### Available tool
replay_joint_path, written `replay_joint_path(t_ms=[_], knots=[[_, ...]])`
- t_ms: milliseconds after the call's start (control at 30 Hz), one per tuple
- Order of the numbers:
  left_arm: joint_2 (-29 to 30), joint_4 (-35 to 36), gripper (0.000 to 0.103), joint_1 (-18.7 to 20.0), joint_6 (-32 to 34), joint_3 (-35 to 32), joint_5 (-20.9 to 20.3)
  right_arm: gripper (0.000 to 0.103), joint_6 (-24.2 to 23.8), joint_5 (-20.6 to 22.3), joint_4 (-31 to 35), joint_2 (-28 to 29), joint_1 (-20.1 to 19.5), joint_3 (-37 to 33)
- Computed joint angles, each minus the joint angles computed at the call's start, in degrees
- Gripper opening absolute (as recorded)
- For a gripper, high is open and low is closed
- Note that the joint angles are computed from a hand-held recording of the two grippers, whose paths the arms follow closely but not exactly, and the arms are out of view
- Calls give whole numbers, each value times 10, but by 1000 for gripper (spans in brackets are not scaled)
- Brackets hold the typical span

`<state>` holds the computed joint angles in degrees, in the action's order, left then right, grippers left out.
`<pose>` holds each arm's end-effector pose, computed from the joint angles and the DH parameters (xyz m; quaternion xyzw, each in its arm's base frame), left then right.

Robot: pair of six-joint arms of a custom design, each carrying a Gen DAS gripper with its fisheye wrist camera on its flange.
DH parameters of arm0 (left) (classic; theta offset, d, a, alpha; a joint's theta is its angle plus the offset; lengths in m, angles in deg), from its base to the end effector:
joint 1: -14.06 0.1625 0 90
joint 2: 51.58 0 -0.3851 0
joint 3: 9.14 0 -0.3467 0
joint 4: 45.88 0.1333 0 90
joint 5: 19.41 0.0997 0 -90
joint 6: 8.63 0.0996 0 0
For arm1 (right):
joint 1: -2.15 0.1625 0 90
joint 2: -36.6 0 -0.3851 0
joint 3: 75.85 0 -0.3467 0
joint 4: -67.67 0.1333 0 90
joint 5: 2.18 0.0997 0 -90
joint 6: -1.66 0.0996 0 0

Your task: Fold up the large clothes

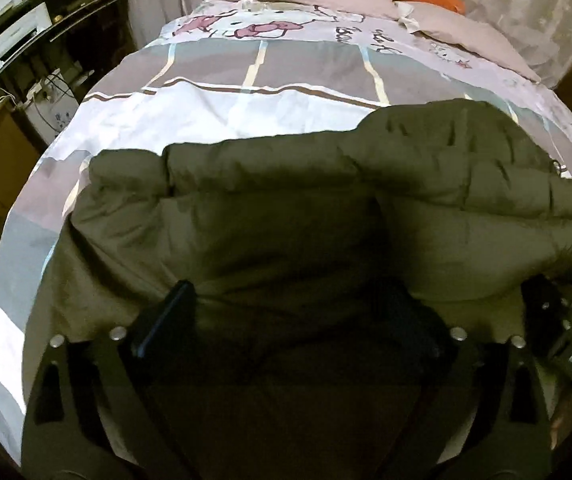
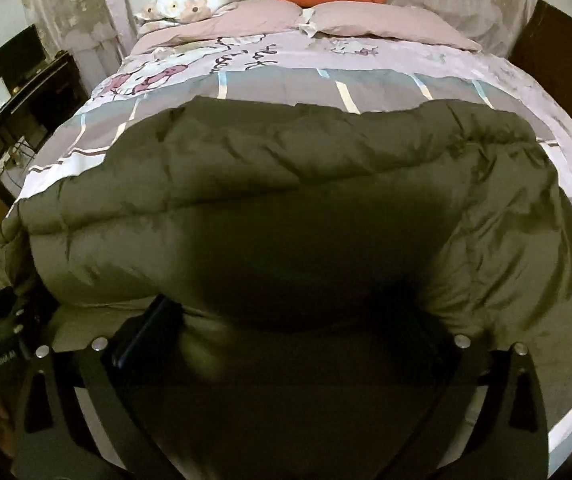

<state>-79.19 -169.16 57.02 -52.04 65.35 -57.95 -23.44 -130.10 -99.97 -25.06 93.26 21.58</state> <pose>-0.3395 -0.6047 0.0041 0.0797 0.8924 -0.2309 0.3793 0.0835 -0.5893 0.3068 0.0872 -0.8866 0.2675 0.3671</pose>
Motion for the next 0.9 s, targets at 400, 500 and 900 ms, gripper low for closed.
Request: replay_joint_path(t_ms=[400, 500, 900], knots=[[-112, 15, 100, -113, -23, 104, 73, 102, -2, -13, -111, -226, 84, 183], [-167, 52, 101, -188, -58, 172, 112, 102, -17, -37, -137, -286, 122, 240], [-275, 72, 101, -353, -199, 309, 78, 102, 59, -118, -85, -400, 189, 337]])
